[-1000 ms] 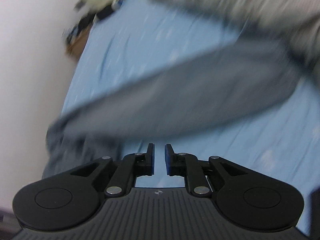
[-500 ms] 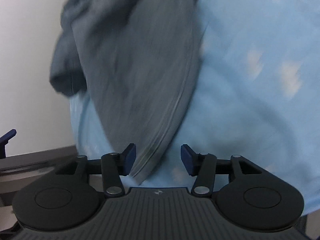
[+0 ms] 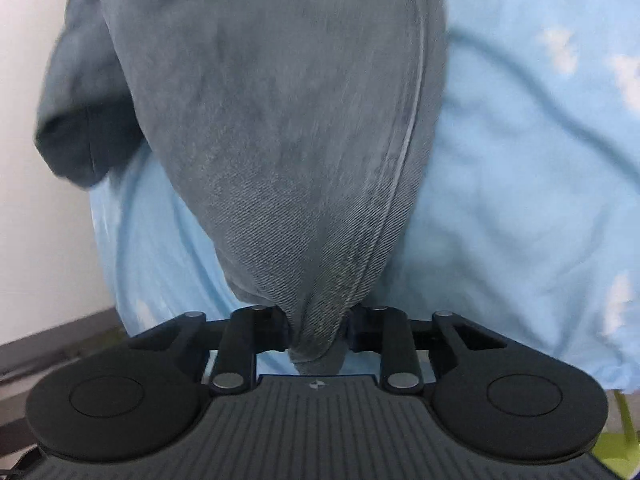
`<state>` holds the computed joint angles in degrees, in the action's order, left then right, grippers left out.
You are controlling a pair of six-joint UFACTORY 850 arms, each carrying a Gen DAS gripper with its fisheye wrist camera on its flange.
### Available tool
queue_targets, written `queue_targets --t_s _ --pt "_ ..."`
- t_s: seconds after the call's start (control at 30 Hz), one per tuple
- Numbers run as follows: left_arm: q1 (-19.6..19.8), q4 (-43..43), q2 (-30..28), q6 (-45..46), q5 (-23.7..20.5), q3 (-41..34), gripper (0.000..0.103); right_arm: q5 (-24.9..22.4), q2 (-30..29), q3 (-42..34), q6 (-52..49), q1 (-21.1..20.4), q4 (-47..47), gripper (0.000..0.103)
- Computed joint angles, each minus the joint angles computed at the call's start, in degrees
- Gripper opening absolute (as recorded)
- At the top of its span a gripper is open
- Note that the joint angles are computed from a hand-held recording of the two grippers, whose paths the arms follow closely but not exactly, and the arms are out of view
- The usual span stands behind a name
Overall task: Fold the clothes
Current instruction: 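Lay the jeans leg flat with the right tool and open it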
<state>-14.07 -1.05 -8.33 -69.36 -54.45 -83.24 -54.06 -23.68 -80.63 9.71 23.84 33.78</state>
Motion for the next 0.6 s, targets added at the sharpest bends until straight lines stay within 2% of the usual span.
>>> queue_targets --t_s 0.1,0.27,0.33,0.5,0.6 --pt "-0.02 -1.38 -1.17 0.4 1.76 -0.9 0.1 -0.33 2.16 -2.5 -2.02 -2.4 -1.96 0.017" --pt "-0.72 -3.7 -3.61 1.57 3.98 -3.52 0.1 -4.88 4.07 -8.64 -2.61 -8.11 -8.89 0.016" --pt "-1.16 -3.73 -4.48 1.61 4.43 -4.75 0.1 -5.3 5.16 -9.36 -2.02 -9.98 -12.46 0.016" --pt "-3.16 -1.44 -6.95 -0.26 3.78 -8.58 0.1 -5.35 6.15 -12.16 -0.52 -17.14 -19.96 0.016" --pt "-5.07 1.59 -8.28 -3.92 2.63 -10.91 0.1 -4.98 3.55 -16.85 -1.53 -21.96 -22.72 0.016"
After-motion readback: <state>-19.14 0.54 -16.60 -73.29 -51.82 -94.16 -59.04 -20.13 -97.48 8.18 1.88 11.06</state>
